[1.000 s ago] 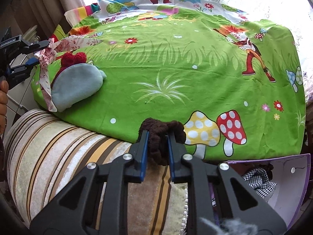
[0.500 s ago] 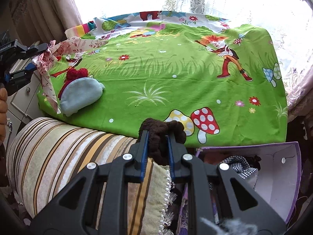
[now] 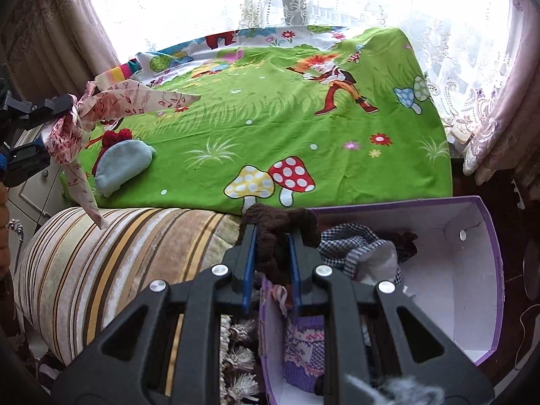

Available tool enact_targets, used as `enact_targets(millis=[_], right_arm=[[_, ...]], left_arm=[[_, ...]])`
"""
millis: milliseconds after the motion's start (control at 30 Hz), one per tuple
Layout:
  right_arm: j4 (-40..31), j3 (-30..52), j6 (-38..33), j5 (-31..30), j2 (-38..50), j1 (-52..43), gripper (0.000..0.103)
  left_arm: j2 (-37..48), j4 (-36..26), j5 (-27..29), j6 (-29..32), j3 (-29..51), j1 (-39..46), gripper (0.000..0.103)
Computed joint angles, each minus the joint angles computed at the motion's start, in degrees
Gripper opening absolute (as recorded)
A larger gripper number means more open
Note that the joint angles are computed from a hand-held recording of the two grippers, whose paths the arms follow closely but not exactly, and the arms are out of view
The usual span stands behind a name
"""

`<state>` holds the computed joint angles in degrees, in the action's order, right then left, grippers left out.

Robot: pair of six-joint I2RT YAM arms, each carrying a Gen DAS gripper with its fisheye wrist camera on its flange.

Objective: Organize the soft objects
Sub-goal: 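Carry the scarf into the box and open the left gripper while the right releases the knit item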

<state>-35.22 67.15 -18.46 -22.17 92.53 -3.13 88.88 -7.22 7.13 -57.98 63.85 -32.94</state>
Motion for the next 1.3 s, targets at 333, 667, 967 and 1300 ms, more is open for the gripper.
enact_targets(millis=[333, 667, 967, 1300], right_arm=[[-3.20, -1.45, -6.30, -2.21, -0.40, -16.09, 0.022], [-3.11, -3.24, -10.64, -2.11, 4.21, -23.33, 0.021], [-2.48, -3.14, -11.63, -3.39, 6.79, -25.61, 0.022], [-2.03, -4.65, -12.87, -3.85, 9.40, -23.71, 0.022]], left_arm=[[14.96, -0.38, 3.59, -3.91, 14.14, -9.31, 0.031], [33.17, -4.60, 7.71, -14.81, 29.30, -13.61, 0.031], [38.08, 6.10, 8.98, -26.60, 32.62, -14.64, 0.031], [48.48, -10.26, 6.69, -27.34, 43.09, -13.71, 0.031]])
